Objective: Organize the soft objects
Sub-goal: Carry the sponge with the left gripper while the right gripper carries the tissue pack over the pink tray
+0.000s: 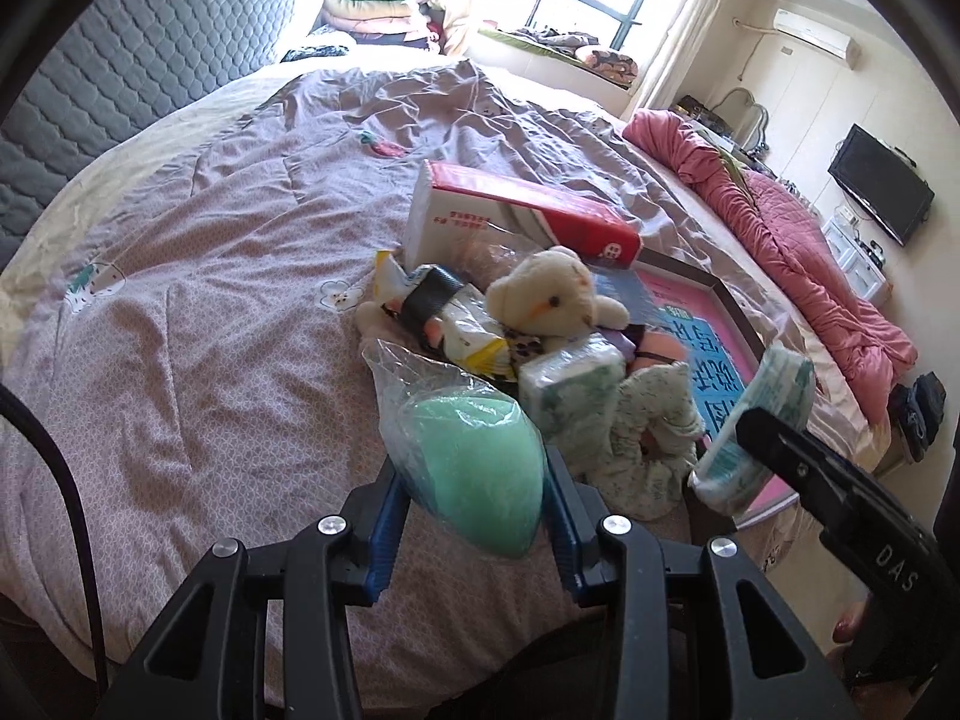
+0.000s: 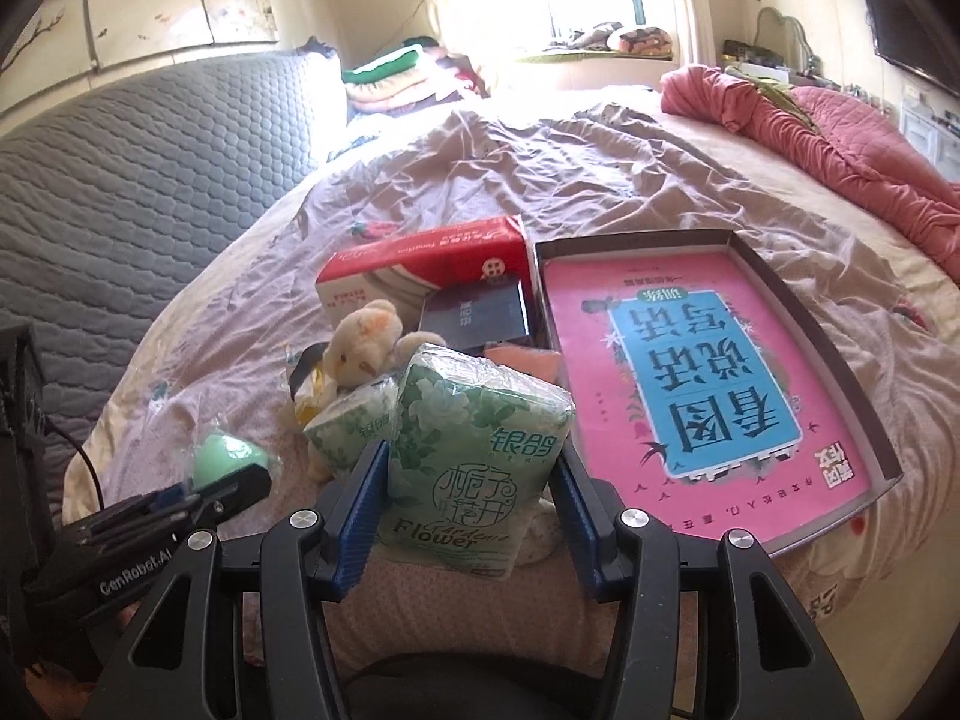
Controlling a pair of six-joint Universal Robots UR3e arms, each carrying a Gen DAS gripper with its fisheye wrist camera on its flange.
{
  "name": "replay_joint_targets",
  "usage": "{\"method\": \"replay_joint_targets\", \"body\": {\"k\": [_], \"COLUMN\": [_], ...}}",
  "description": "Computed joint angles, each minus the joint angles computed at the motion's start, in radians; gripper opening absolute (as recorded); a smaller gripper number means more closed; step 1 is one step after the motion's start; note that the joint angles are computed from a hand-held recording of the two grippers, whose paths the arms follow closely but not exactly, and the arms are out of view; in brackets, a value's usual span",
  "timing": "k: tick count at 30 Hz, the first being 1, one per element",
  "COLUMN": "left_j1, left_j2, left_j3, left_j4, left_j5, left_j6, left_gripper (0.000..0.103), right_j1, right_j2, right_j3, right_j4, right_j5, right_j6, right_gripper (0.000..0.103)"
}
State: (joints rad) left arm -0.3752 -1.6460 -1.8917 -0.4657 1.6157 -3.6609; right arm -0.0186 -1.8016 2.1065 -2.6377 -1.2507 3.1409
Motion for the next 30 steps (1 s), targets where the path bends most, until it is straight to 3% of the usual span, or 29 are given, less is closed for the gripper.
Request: {"method": "replay_joint_targets", "body": {"k": [14,30], "left_j1": [-0.132,-0.249], "left_j2": [-0.1,-0.383], "left_j3": [0.213,0.609], "left_j4": [-0.092,-0.211], "left_j5": [0.097,0.06], "left_j6": [-0.03,0.011], "left_gripper": [0.042,0.042], "right_j1": [-0.171,-0.451], "right_j2": [-0.119,-0.171], "right_j3": [0.052,0.116], "right_j4": [0.044,0.049], "right_j5": [0.095,0.128], "right_j6": [-0.036,-0.113], "right_gripper": [0.055,0.055]}}
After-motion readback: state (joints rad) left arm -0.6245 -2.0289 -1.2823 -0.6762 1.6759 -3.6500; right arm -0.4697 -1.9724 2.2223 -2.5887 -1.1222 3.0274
